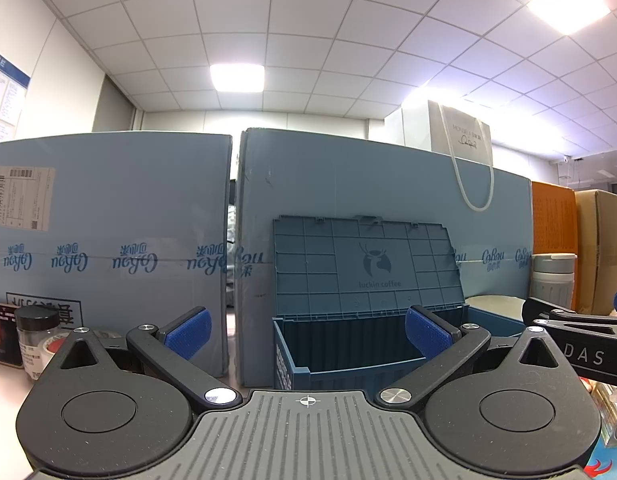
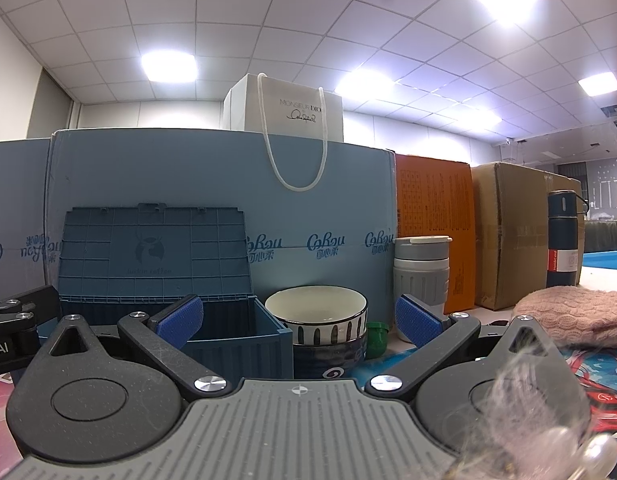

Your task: Organize rigid objects

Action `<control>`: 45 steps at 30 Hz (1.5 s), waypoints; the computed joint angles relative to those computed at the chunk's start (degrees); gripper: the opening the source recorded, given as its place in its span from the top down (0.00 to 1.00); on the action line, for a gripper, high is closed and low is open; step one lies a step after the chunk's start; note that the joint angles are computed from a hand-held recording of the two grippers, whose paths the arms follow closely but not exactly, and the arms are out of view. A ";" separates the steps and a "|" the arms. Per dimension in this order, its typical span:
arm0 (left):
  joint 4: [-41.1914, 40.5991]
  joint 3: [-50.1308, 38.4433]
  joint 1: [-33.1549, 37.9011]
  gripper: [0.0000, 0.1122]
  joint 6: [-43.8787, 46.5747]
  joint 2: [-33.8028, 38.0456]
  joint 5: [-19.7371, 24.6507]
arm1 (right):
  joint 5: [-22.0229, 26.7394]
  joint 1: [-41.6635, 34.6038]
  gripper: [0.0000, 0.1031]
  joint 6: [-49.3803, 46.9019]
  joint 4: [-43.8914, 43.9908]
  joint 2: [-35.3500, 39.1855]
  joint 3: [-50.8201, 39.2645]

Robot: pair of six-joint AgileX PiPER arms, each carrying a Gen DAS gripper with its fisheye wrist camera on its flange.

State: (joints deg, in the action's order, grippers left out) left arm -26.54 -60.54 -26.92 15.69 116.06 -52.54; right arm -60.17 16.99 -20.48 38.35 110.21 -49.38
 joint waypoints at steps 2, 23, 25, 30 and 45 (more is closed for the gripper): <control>0.04 0.02 0.01 0.08 -0.05 0.00 -0.06 | 0.18 -0.05 0.00 0.05 0.10 -0.06 -0.04; 0.93 1.94 -0.28 0.08 -1.56 -0.28 -3.68 | -0.57 -0.13 0.00 2.72 -0.65 -1.17 1.95; 0.49 2.01 -0.47 0.08 -1.20 -0.33 -3.94 | -0.84 -0.10 0.00 3.03 -0.67 -1.17 2.11; 0.12 2.43 -0.45 0.08 -1.86 -0.46 -4.67 | -1.59 0.24 0.00 2.91 -0.04 -1.26 2.47; 3.44 6.35 -0.47 0.08 -4.63 -1.59 -10.85 | -7.89 -0.48 0.00 13.34 -2.42 -4.56 9.44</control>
